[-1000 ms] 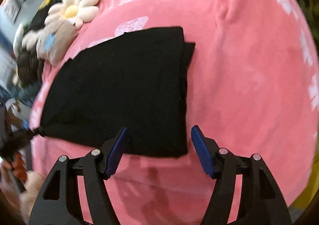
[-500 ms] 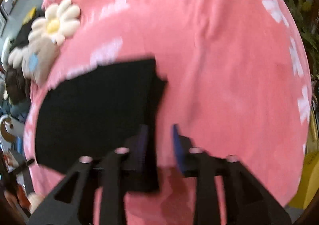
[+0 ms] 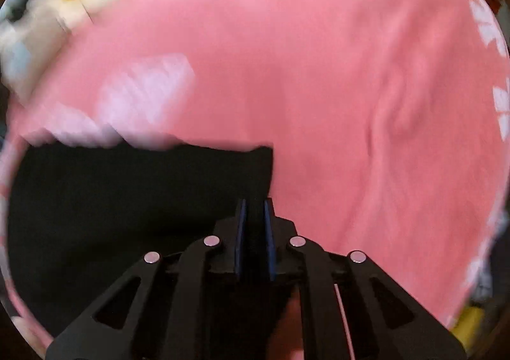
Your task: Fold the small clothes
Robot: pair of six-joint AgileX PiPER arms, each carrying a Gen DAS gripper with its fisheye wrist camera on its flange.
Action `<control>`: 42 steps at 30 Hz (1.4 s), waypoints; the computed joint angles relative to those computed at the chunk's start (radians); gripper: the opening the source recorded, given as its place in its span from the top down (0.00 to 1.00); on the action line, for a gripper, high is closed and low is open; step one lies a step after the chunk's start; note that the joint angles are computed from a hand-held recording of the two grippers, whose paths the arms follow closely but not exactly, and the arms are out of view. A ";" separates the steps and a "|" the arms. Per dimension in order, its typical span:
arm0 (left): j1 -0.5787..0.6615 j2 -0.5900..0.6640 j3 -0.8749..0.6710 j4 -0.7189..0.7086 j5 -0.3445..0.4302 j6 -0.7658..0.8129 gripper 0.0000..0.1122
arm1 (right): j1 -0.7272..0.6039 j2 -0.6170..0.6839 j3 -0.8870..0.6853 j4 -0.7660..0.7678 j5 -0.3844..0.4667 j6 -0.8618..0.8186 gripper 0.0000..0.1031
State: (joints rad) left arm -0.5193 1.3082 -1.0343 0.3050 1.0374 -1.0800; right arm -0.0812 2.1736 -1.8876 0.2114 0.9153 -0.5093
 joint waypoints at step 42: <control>0.463 -0.040 0.357 -0.899 -0.489 0.533 0.92 | -0.341 -0.383 0.700 0.590 0.118 -0.212 0.88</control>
State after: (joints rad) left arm -0.0560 1.2681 -0.6778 -0.5942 0.5481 -0.5470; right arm -0.4224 1.7907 -1.1875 0.8013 1.0333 -0.7214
